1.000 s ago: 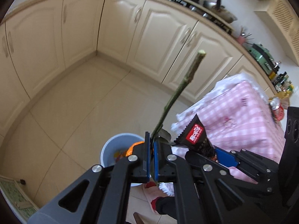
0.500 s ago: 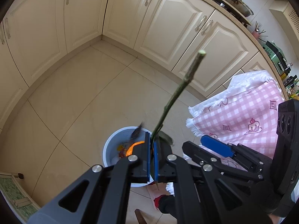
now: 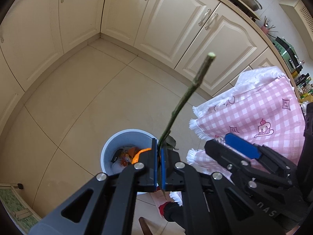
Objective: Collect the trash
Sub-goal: 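Carry the stem and black packet to the blue bin and open both tools, then grasp the red-white wrapper with the left tool while the right tool grasps the black packet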
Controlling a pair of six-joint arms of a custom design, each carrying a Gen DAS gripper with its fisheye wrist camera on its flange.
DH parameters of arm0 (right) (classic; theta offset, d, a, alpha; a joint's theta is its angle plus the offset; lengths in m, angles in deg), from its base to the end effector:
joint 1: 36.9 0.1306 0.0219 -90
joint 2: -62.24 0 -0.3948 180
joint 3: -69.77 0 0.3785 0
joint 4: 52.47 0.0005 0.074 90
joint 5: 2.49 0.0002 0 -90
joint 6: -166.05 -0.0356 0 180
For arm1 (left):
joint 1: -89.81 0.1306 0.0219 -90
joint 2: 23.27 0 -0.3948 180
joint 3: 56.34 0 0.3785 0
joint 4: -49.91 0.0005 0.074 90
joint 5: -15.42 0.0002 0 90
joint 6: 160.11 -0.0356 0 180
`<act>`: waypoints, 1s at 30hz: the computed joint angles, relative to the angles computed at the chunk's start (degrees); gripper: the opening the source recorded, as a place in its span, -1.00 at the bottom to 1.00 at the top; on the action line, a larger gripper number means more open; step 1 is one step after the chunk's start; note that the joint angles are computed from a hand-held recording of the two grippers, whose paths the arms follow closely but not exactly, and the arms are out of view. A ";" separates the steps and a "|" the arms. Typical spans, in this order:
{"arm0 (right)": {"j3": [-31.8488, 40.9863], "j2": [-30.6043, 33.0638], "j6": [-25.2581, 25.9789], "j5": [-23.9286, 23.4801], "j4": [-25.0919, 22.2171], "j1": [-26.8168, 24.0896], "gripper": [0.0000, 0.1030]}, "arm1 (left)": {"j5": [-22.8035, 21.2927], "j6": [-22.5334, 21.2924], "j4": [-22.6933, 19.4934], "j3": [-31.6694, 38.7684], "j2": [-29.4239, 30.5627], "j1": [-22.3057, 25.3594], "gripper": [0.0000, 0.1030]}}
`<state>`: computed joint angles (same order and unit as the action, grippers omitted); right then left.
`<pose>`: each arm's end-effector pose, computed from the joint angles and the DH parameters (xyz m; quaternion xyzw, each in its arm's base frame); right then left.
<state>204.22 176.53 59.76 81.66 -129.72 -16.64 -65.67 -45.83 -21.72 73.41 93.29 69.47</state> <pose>0.5608 0.2103 0.5289 -0.0476 0.9567 0.1352 0.2533 0.5829 -0.2225 0.4770 -0.0119 0.9596 -0.1721 0.2225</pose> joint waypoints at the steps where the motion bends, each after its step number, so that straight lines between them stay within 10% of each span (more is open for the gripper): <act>1: -0.55 -0.57 -0.09 0.57 0.94 -0.06 0.03 | 0.07 -0.04 -0.50 0.77 0.43 -0.14 -0.94; 10: -2.40 -2.72 -0.47 2.30 4.37 -0.94 0.11 | 0.43 1.19 -1.96 5.22 2.39 -0.65 -0.88; 16: -3.59 -4.13 -0.97 2.85 5.35 -1.42 0.12 | -1.12 2.75 -2.44 5.37 1.16 -1.00 -0.30; 30: -3.75 -10.43 -0.98 4.39 6.93 -1.00 0.16 | -5.41 3.14 -4.50 8.16 -3.94 -3.21 -0.13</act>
